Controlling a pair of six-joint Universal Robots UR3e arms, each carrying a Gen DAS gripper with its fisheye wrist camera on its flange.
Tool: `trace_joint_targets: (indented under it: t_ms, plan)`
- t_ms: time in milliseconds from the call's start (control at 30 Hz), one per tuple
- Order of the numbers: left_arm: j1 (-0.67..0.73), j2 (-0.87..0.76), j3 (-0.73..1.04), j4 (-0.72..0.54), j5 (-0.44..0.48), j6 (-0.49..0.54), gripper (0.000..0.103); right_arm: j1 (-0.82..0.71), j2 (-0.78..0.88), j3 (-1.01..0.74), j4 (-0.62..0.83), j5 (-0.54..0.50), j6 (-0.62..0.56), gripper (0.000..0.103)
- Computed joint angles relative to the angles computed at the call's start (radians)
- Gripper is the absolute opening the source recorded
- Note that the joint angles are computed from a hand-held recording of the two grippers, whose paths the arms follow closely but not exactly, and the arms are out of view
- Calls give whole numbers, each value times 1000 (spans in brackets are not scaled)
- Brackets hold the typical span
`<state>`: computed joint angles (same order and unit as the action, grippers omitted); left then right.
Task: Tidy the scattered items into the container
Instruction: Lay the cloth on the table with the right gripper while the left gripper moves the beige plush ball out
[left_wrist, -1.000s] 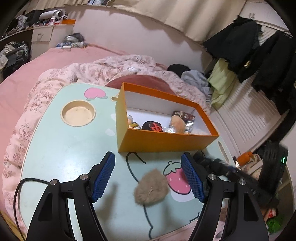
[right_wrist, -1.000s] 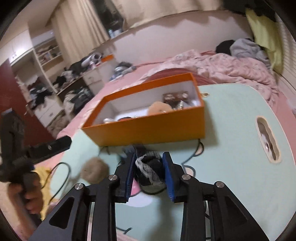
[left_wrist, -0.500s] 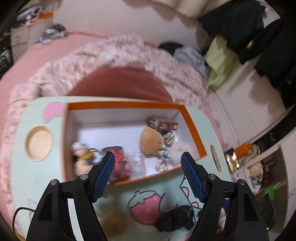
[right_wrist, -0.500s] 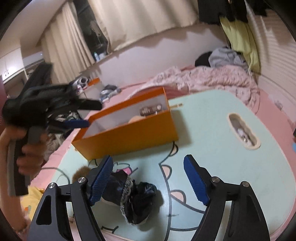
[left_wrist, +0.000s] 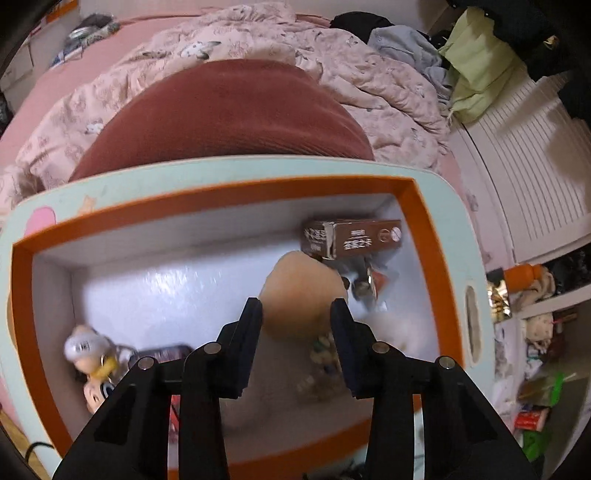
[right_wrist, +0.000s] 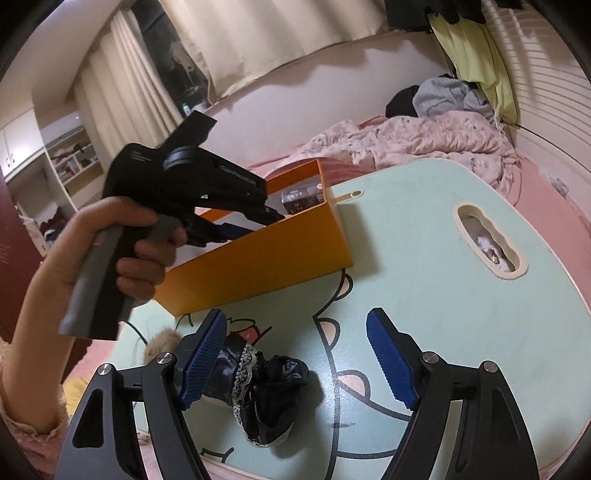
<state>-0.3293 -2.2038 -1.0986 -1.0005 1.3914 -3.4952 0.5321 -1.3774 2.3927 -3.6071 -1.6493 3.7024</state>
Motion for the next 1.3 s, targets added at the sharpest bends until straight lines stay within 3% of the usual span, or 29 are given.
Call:
trace_joint_targets:
  t_ms: [133,333,367,400,500,633,833,967,1133,1300]
  plan:
    - [8,-15,-1,29,-15,-30,43,-11,9,1,-5,22,3,79]
    - [53,-57,21,35,-136,-59,47,-28,16,17,-21,51,16,79]
    - [51,-57,22,33,-132,-54,46,-27,17,18,-22,50,18,79]
    - [46,-56,24,32,-124,-41,37,-25,18,17,-22,48,19,79]
    - [31,-14,-18,62,-78,-12,35,-23,18,14,-18,46,20,79]
    - [51,156,-231,214,-121,13,35,-17,20,8,-10,42,22,79]
    - [95,542,-684,464,-165,72,35,-15,18,-1,8,42,22,79]
    - [127,714,-922,529,-199,121,35,-18,14,-2,14,46,21,79]
    - [126,769,-1103,576,-250,177,35,-16,13,-5,22,44,21,79]
    - [25,699,-1121,699,-141,141,39,-14,13,-7,23,41,22,79]
